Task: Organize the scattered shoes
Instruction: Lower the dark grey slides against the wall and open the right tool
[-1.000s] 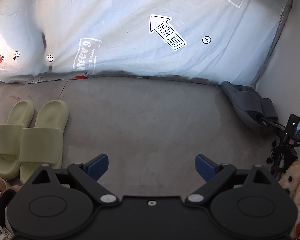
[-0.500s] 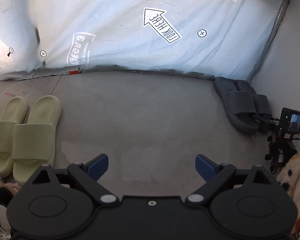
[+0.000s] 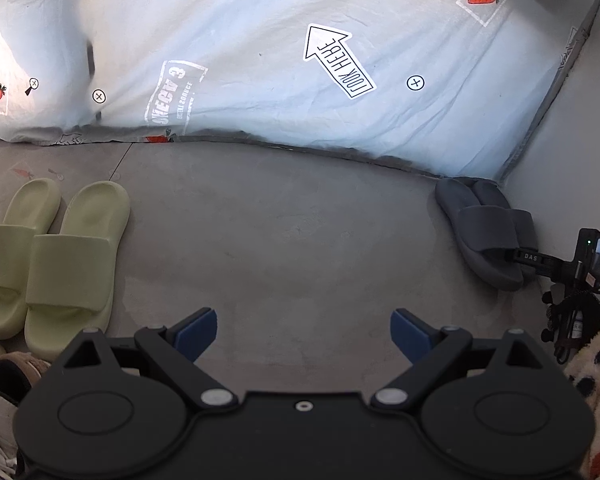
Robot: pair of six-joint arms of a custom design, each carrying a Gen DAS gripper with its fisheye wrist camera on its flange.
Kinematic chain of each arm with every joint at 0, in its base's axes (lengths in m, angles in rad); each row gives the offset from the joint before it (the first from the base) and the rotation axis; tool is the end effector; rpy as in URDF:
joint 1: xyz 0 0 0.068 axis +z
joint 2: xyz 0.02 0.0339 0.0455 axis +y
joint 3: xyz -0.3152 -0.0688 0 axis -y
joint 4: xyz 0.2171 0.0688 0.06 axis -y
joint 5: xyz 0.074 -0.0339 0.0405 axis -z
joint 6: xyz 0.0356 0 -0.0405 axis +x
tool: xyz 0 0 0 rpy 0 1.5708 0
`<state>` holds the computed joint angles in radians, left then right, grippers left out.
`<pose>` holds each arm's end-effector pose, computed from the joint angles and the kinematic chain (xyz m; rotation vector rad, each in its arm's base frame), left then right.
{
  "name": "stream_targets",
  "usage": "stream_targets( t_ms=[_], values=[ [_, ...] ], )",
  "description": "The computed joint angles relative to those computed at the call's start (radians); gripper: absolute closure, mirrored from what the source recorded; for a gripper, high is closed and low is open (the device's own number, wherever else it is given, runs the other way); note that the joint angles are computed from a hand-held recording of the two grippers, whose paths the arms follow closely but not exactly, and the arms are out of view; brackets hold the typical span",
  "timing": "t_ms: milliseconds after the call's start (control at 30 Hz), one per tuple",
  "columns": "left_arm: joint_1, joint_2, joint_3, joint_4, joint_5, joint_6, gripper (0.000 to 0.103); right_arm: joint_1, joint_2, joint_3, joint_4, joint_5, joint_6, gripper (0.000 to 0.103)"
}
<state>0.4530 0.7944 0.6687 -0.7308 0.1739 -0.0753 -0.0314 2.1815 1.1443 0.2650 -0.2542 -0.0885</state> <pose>0.0868 0.0354 0.2883 -0.5534 2.3460 -0.0375 0.4406 -0.0049 0.1397 -0.1913 2.3161 0.2374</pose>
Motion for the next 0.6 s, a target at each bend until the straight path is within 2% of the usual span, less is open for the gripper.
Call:
stream_targets(
  t_ms=[33,67,133,167,233,267,367,500,600],
  values=[
    [-0.002,0.001,0.001,0.0,0.001,0.002,0.009,0.006,-0.004,0.032,-0.06,0.016,0.0,0.013],
    [-0.003,0.003,0.003,-0.001,0.002,0.004,0.009,0.014,-0.01,0.033,-0.067,0.037,-0.019,0.013],
    [-0.005,0.004,0.004,-0.002,0.005,0.007,0.009,0.036,-0.015,0.062,-0.138,0.076,-0.096,0.012],
    [-0.003,0.004,0.004,-0.002,0.008,0.009,0.009,0.046,-0.013,0.09,-0.194,0.087,-0.136,0.012],
    [0.003,0.005,0.001,-0.002,0.013,0.012,0.009,0.051,0.014,0.19,-0.364,0.063,-0.17,0.0],
    [0.007,0.006,0.0,-0.002,0.016,0.013,0.009,0.056,0.03,0.241,-0.444,0.059,-0.186,0.0],
    [0.035,0.014,-0.002,-0.001,0.037,0.021,0.009,0.067,0.045,0.3,-0.523,0.081,-0.185,0.0],
    [0.084,0.023,0.002,-0.006,0.078,0.039,0.009,0.047,0.07,0.368,-0.608,0.038,-0.132,0.0],
    [0.119,0.031,0.005,-0.011,0.103,0.053,0.009,0.02,0.138,0.523,-0.822,-0.023,-0.048,0.0]
  ],
)
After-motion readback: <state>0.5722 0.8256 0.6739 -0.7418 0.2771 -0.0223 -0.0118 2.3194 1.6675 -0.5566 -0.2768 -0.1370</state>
